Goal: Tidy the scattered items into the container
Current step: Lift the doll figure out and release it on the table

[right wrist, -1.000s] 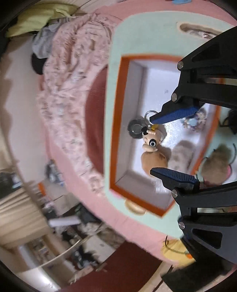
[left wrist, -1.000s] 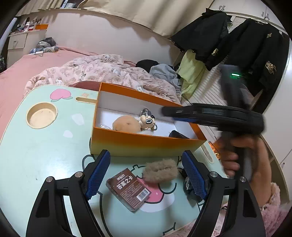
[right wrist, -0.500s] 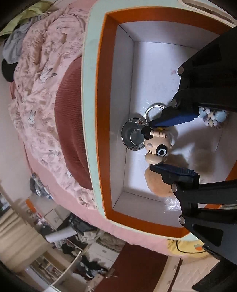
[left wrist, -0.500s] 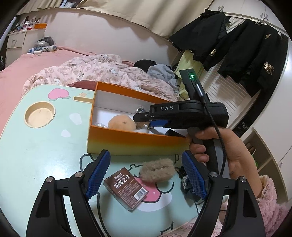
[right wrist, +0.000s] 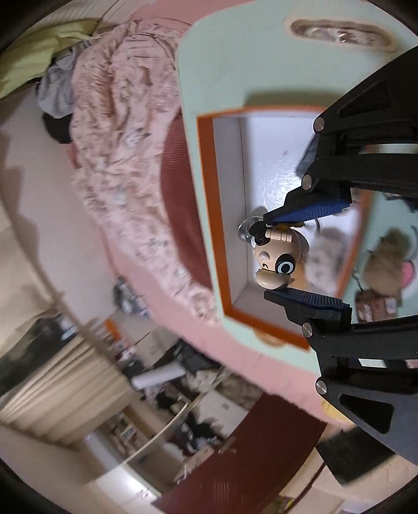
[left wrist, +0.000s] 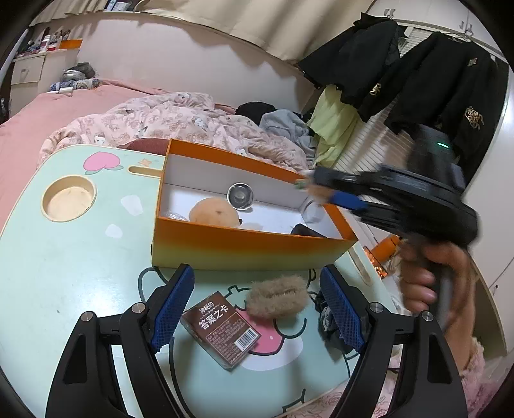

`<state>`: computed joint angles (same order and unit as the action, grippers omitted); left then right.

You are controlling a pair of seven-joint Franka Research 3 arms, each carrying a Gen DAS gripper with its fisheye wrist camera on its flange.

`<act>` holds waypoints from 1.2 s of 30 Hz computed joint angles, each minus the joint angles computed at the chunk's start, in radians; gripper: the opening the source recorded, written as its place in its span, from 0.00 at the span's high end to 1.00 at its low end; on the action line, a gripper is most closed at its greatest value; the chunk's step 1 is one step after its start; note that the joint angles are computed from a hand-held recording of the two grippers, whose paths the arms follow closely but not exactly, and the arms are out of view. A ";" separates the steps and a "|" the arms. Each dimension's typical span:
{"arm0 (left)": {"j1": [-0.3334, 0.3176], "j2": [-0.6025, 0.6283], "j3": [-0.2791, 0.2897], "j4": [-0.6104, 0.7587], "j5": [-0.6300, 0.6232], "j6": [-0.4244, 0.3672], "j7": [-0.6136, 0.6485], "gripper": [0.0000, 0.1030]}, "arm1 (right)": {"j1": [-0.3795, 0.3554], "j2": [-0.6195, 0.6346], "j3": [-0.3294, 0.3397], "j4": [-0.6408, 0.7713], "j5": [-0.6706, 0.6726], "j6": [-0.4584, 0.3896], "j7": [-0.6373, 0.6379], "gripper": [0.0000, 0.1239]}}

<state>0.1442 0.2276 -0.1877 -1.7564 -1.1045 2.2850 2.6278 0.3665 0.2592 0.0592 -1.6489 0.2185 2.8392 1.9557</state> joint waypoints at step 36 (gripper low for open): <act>-0.076 0.092 -0.016 0.237 0.358 0.036 -0.236 0.22 | 0.048 -0.208 -0.033 -0.417 -0.218 0.242 0.263 0.51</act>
